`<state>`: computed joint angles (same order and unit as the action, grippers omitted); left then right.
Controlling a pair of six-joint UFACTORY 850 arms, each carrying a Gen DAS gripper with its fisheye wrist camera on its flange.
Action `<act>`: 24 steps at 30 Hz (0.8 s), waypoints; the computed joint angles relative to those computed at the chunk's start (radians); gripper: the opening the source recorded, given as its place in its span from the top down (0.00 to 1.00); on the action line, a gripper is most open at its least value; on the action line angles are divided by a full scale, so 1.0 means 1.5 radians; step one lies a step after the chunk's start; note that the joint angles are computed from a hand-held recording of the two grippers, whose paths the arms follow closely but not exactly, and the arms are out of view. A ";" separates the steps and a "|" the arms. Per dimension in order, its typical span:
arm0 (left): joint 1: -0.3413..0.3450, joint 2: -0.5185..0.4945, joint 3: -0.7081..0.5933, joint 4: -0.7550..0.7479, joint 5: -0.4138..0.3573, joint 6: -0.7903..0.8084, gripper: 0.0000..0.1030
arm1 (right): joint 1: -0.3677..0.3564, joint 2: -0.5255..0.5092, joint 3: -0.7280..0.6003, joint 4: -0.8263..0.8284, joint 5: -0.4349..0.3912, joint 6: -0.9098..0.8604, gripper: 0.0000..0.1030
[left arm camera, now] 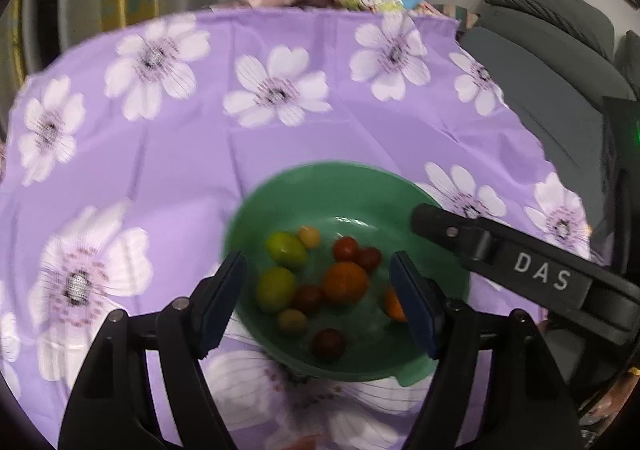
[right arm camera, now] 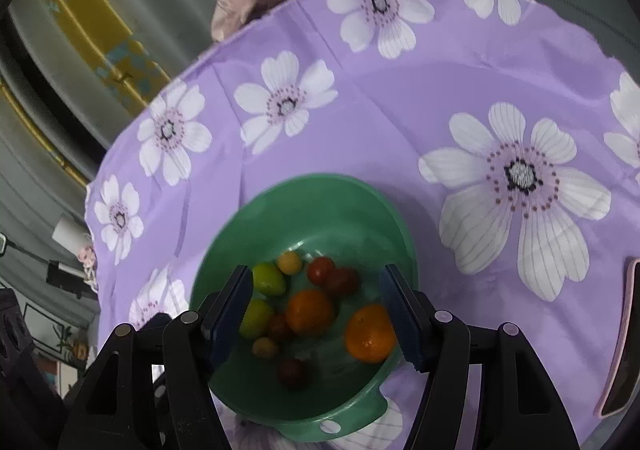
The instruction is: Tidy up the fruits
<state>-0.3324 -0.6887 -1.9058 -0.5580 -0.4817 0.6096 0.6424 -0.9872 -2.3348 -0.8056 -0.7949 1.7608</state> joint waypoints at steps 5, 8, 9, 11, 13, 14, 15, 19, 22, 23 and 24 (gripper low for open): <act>0.008 0.010 0.008 -0.015 0.018 -0.004 0.28 | 0.014 0.006 0.006 -0.077 -0.023 0.046 0.36; 0.010 0.008 0.004 0.011 0.021 -0.035 0.28 | 0.015 0.015 0.022 -0.095 -0.014 0.063 0.30; 0.010 0.007 0.001 0.016 0.019 -0.042 0.28 | 0.016 0.015 0.021 -0.100 -0.016 0.066 0.27; 0.011 0.005 -0.002 0.026 0.016 -0.056 0.28 | 0.016 0.009 0.011 -0.098 -0.021 0.057 0.27; 0.011 0.005 -0.004 0.036 0.016 -0.067 0.28 | 0.016 0.007 0.007 -0.093 -0.022 0.052 0.27; 0.012 0.005 -0.004 0.041 0.015 -0.071 0.28 | 0.016 0.004 0.002 -0.090 -0.026 0.047 0.27; 0.012 0.006 -0.001 0.042 0.016 -0.073 0.28 | 0.017 0.003 0.000 -0.089 -0.028 0.046 0.27; 0.011 0.010 0.005 0.044 0.017 -0.074 0.28 | 0.017 0.002 -0.002 -0.086 -0.032 0.042 0.27; 0.011 0.011 0.008 0.040 0.017 -0.070 0.28 | 0.017 -0.003 -0.011 -0.080 -0.039 0.033 0.27; 0.011 0.011 0.008 0.041 0.016 -0.070 0.28 | 0.017 -0.003 -0.012 -0.078 -0.039 0.031 0.27; 0.011 0.012 0.009 0.040 0.016 -0.070 0.28 | 0.017 -0.003 -0.012 -0.079 -0.039 0.032 0.27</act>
<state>-0.3153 -0.6713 -1.8926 -0.4974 -0.4577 0.5039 0.6680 -0.9917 -2.3531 -0.9243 -0.8535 1.8080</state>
